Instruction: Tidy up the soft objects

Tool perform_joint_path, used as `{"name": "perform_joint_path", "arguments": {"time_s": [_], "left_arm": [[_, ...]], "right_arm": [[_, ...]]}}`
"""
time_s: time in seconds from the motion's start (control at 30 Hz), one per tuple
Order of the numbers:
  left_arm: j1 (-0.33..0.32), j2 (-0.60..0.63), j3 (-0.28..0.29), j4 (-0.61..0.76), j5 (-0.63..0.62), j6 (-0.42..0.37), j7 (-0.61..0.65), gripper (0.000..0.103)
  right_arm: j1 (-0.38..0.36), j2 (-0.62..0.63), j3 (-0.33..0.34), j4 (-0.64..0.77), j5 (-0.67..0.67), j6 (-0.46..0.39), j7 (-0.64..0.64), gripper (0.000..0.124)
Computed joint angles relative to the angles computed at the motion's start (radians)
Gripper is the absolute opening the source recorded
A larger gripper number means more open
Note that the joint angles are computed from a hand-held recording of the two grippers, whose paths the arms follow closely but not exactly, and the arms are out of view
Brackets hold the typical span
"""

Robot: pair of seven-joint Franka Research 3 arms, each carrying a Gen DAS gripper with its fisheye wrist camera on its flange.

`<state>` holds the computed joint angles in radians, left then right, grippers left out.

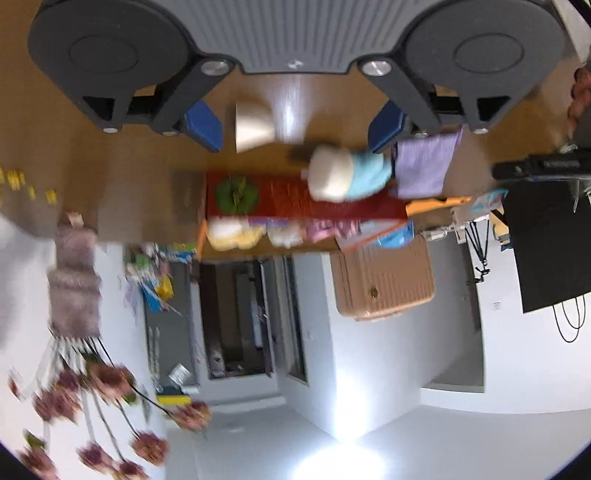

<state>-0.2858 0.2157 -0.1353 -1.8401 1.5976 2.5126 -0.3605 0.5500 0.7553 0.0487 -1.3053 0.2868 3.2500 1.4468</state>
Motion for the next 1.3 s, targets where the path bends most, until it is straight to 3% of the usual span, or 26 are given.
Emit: {"name": "perform_joint_path", "arguments": {"time_s": [0.07, 0.17, 0.3, 0.47, 0.63, 0.73, 0.93, 1.17, 1.3], "left_arm": [[-0.01, -0.015, -0.005, -0.024, 0.006, -0.031, -0.023, 0.096], [-0.006, -0.015, -0.011, -0.023, -0.011, -0.028, -0.021, 0.096], [-0.015, -0.009, -0.012, -0.011, 0.006, -0.046, -0.03, 0.097], [-0.021, 0.01, -0.009, 0.01, 0.004, -0.066, -0.024, 0.098], [-0.023, 0.031, -0.001, 0.032, -0.008, -0.058, -0.024, 0.099], [-0.023, 0.038, 0.004, 0.036, -0.039, -0.049, -0.007, 0.099], [-0.029, 0.043, 0.013, 0.044, -0.044, -0.053, -0.001, 0.099], [-0.028, 0.051, 0.018, 0.051, -0.057, -0.048, 0.002, 0.099], [-0.026, 0.056, 0.022, 0.053, -0.061, -0.039, -0.001, 0.099]], "right_arm": [[-0.044, -0.03, 0.069, -0.072, 0.003, 0.04, -0.015, 0.085], [-0.041, -0.051, 0.068, -0.124, 0.009, 0.095, -0.026, 0.085], [-0.11, -0.126, 0.125, -0.261, 0.012, 0.198, -0.029, 0.085], [-0.054, -0.259, -0.024, -0.47, 0.11, 0.343, -0.137, 0.085], [0.098, -0.29, -0.245, -0.496, 0.535, 0.418, -0.442, 0.087], [0.136, -0.25, -0.309, -0.448, 0.731, 0.439, -0.614, 0.087], [0.038, -0.236, -0.221, -0.44, 0.706, 0.407, -0.617, 0.087], [0.069, -0.19, -0.228, -0.326, 0.921, 0.384, -0.885, 0.086], [0.008, -0.201, -0.158, -0.313, 0.888, 0.347, -0.876, 0.087]]}}
